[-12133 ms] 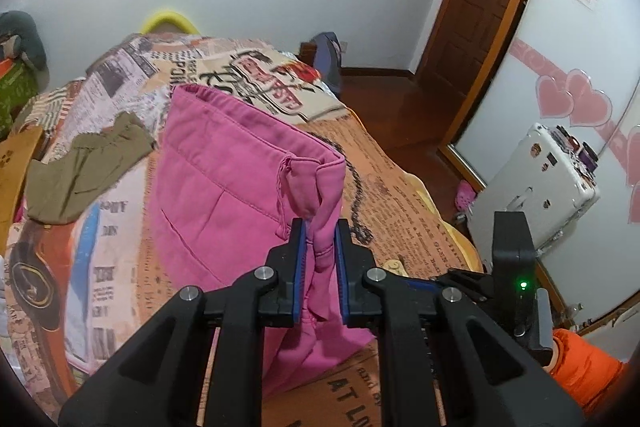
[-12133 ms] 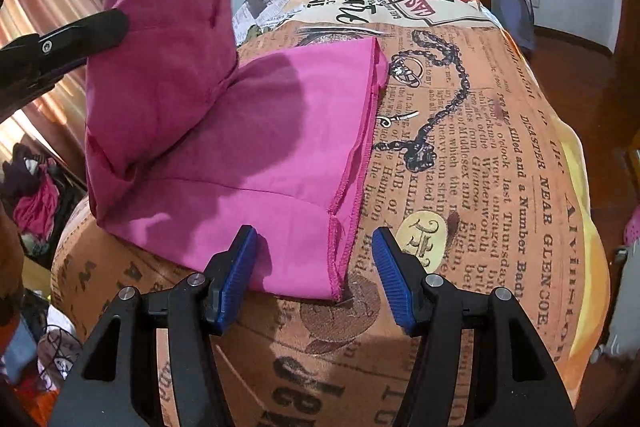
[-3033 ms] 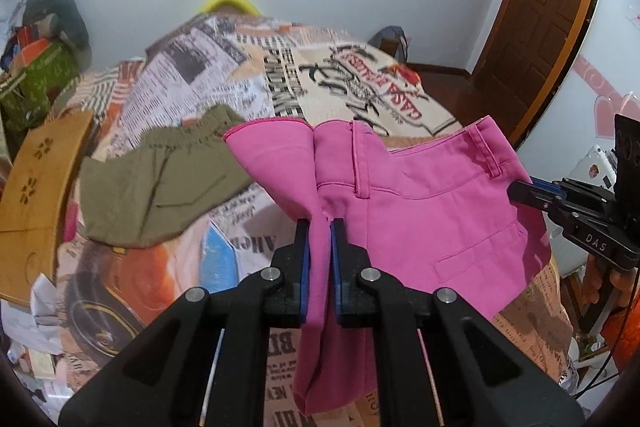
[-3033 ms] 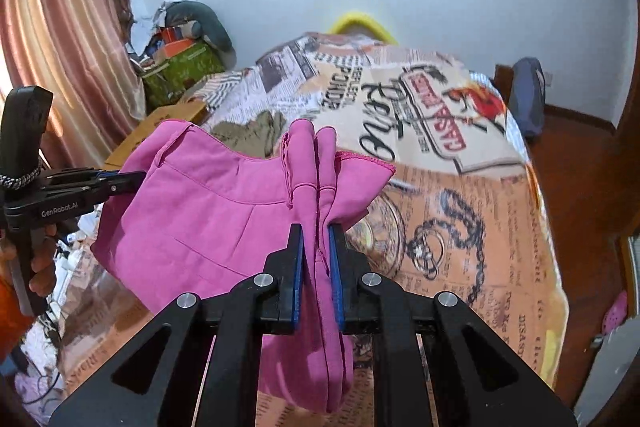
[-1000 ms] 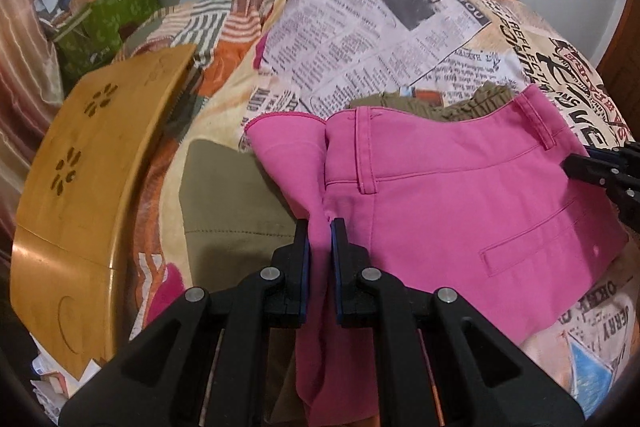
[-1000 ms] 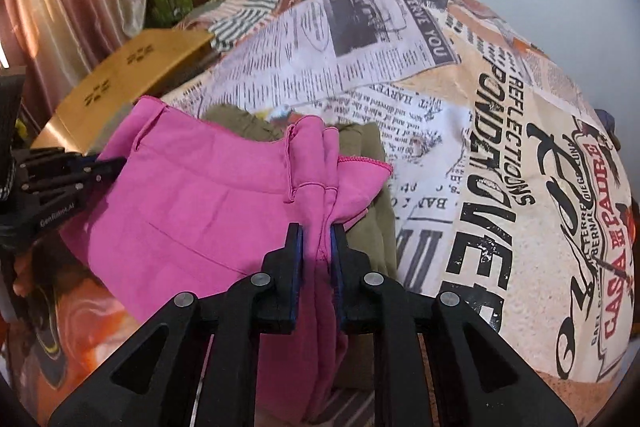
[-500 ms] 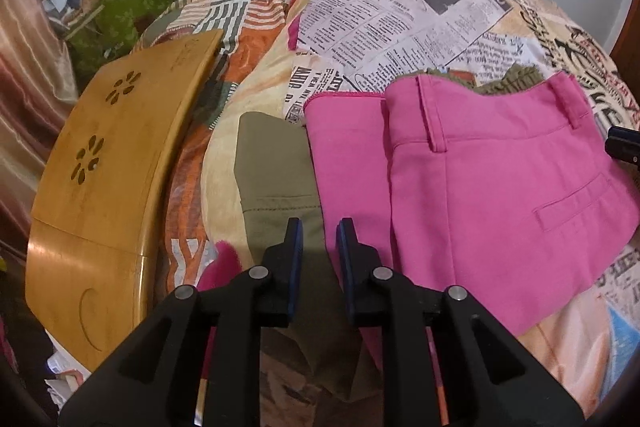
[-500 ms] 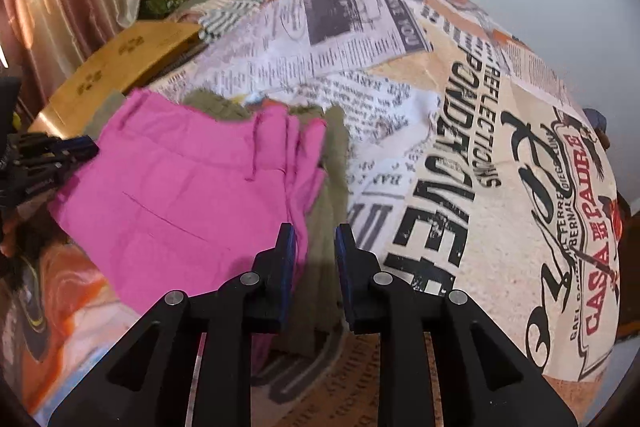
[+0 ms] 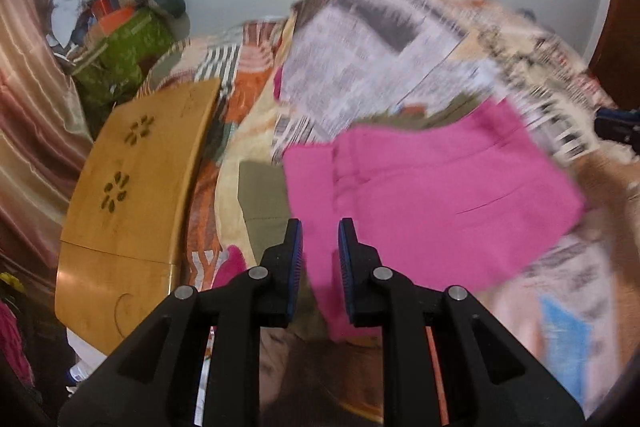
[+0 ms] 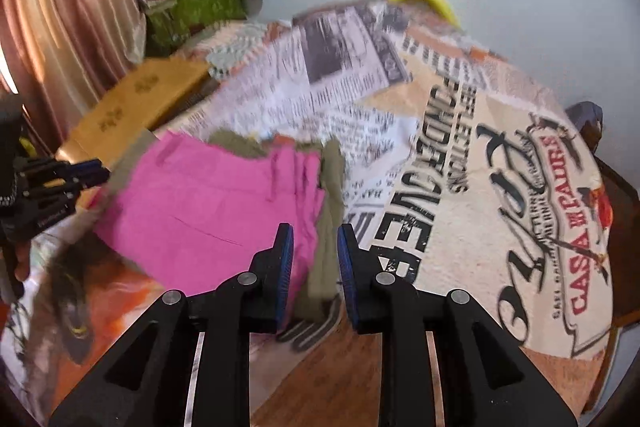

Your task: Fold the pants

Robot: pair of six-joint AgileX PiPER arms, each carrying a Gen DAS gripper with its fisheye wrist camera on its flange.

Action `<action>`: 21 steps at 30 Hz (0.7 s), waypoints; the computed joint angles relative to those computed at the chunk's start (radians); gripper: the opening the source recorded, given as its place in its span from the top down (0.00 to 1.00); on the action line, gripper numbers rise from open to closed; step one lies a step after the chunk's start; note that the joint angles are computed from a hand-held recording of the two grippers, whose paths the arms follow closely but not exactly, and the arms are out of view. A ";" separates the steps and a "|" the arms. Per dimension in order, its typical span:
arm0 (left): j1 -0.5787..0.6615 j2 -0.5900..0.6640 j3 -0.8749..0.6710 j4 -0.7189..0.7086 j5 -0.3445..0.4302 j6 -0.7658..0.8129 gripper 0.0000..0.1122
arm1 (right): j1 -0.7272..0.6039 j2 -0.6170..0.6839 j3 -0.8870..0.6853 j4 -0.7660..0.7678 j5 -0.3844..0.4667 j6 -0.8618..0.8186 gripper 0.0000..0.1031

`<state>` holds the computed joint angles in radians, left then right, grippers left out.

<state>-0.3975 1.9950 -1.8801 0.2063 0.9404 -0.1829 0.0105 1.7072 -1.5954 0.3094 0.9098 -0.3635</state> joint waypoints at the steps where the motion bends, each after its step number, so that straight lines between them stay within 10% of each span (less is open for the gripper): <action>1: -0.006 -0.030 0.013 -0.007 -0.002 -0.004 0.84 | -0.001 -0.029 0.007 0.010 0.005 -0.005 0.80; 12: -0.218 -0.456 0.128 0.089 0.027 -0.202 0.84 | -0.040 -0.456 0.087 0.138 0.049 -0.055 0.75; 21: -0.766 -0.697 0.177 0.639 0.230 -0.620 0.84 | -0.090 -0.729 0.149 0.285 0.113 -0.087 0.75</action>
<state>-1.1632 1.2975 -1.7028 0.8457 1.1706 -0.8032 -0.0800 0.9783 -1.4459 0.5943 1.0228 -0.4507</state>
